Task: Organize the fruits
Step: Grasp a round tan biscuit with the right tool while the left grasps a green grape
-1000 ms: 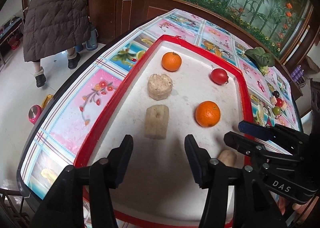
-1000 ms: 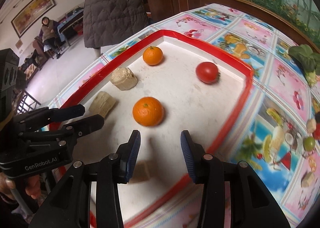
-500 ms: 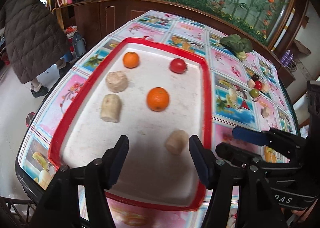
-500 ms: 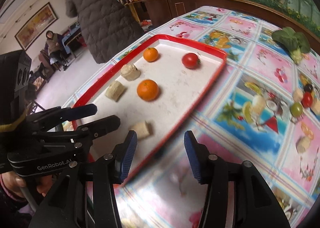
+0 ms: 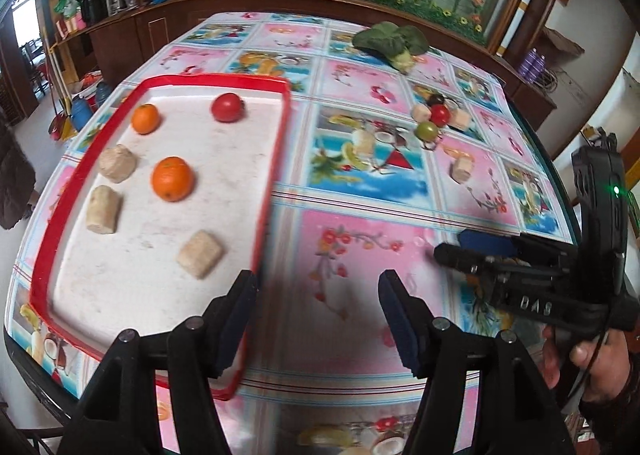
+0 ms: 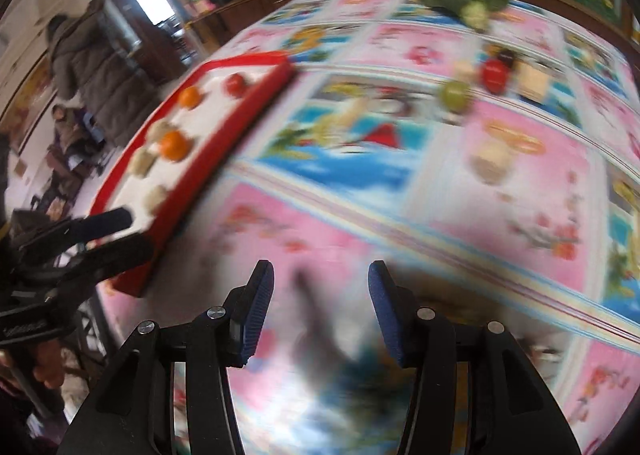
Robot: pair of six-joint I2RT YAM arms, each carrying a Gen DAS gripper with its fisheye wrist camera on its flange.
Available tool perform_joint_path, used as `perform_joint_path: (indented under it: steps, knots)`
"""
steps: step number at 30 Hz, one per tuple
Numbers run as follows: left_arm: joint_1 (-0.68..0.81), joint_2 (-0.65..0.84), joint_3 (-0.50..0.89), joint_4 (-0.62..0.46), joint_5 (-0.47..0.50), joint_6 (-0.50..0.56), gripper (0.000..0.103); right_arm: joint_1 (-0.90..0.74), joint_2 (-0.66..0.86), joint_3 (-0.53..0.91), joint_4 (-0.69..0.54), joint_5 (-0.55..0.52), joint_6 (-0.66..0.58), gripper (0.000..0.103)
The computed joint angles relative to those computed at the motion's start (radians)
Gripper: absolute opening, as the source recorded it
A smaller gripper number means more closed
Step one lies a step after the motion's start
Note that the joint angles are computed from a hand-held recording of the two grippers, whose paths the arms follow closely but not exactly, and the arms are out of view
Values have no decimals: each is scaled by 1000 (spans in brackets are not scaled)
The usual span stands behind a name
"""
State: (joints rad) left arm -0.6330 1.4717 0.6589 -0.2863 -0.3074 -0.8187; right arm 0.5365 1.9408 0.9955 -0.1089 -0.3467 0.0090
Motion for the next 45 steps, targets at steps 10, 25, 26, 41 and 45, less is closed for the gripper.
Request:
perform_joint_path:
  steps: [10,25,26,41,45]
  knots:
    - [-41,132,116,12,-8,-21,69,-188,28,39,15,-21,-63,49]
    - [-4,312,271,4,46,26,69,-178,203,281,-43,-31,-156,49]
    - [2,324,286,2,48,36,69,-179,203,275,-23,-35,-153,49]
    - [105,687,777,-55,100,140,71,-278,129,159,13,-73,-203,31]
    - [111,787,914,-93,101,149,71,-310,121,140,7,-88,-209,31]
